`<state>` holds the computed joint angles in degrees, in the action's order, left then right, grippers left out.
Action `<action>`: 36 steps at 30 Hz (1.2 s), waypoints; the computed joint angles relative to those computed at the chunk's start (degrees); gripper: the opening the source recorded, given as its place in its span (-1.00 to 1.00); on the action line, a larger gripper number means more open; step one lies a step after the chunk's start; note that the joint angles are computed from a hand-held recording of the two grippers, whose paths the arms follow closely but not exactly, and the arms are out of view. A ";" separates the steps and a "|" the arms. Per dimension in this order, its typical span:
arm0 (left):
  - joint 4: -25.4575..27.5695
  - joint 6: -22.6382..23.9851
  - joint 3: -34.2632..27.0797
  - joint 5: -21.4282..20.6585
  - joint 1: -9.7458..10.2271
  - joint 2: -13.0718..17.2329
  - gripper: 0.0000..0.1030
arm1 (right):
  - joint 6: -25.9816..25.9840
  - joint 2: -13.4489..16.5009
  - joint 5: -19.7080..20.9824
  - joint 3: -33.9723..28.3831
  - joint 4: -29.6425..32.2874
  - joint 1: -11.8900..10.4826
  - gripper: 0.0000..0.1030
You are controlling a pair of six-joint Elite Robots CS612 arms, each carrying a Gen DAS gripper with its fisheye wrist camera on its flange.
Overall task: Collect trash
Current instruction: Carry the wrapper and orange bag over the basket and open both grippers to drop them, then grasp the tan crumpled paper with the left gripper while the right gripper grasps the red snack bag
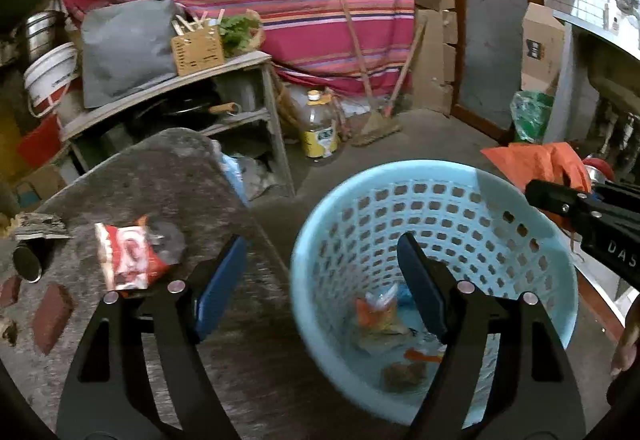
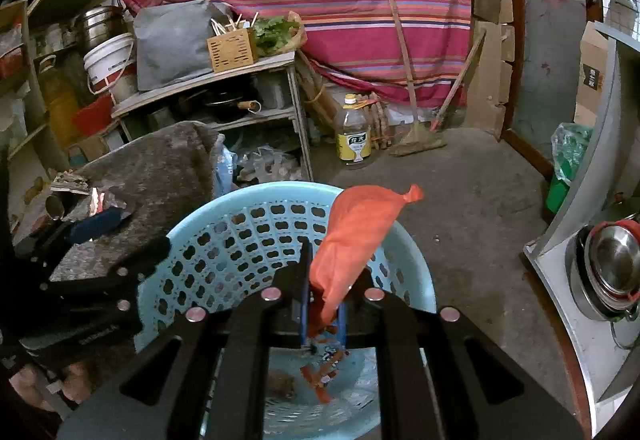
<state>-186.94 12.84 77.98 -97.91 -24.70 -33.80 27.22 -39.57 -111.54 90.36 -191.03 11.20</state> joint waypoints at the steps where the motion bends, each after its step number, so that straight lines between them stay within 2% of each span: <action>1: -0.38 -0.23 0.12 0.18 0.12 -0.08 0.59 | -0.19 0.08 0.14 -0.22 0.12 0.11 -0.80; 4: -3.13 -1.19 0.92 1.52 0.93 -0.47 0.72 | -1.65 0.58 0.96 -1.72 1.86 0.56 -0.80; 10: -5.40 -3.96 1.74 1.93 3.00 -1.31 0.83 | -1.78 1.34 1.65 -4.44 8.46 1.27 -0.74; 11: -6.03 -4.32 1.92 1.99 3.50 -1.44 0.86 | -1.01 1.40 1.86 -4.82 9.94 1.27 -0.43; 12: -6.70 -4.37 2.12 2.38 4.04 -1.58 0.87 | 0.04 1.43 1.85 -5.16 11.52 1.29 0.25; 13: -7.25 -4.34 2.31 2.93 4.48 -1.67 0.89 | 0.67 1.57 1.14 -5.46 12.23 1.45 0.49; 19: -6.93 -6.37 1.81 4.63 8.04 -1.61 0.89 | 2.26 2.21 -1.38 -7.52 15.34 2.33 0.57; 21: -6.36 -7.07 1.18 5.69 9.36 -1.28 0.89 | 2.62 2.71 -2.94 -8.62 15.66 2.77 0.74; 24: -5.48 -7.50 -0.17 7.98 10.97 -0.53 0.89 | 2.91 3.52 -5.24 -10.58 15.34 3.59 0.79; 29: -3.69 -9.58 -2.93 11.03 13.73 0.98 0.89 | 3.58 5.46 -4.93 -14.55 13.64 4.60 0.83; 36: 0.29 -11.16 -6.34 12.58 16.25 2.99 0.89 | 1.22 9.27 -5.19 -22.23 14.14 6.31 0.91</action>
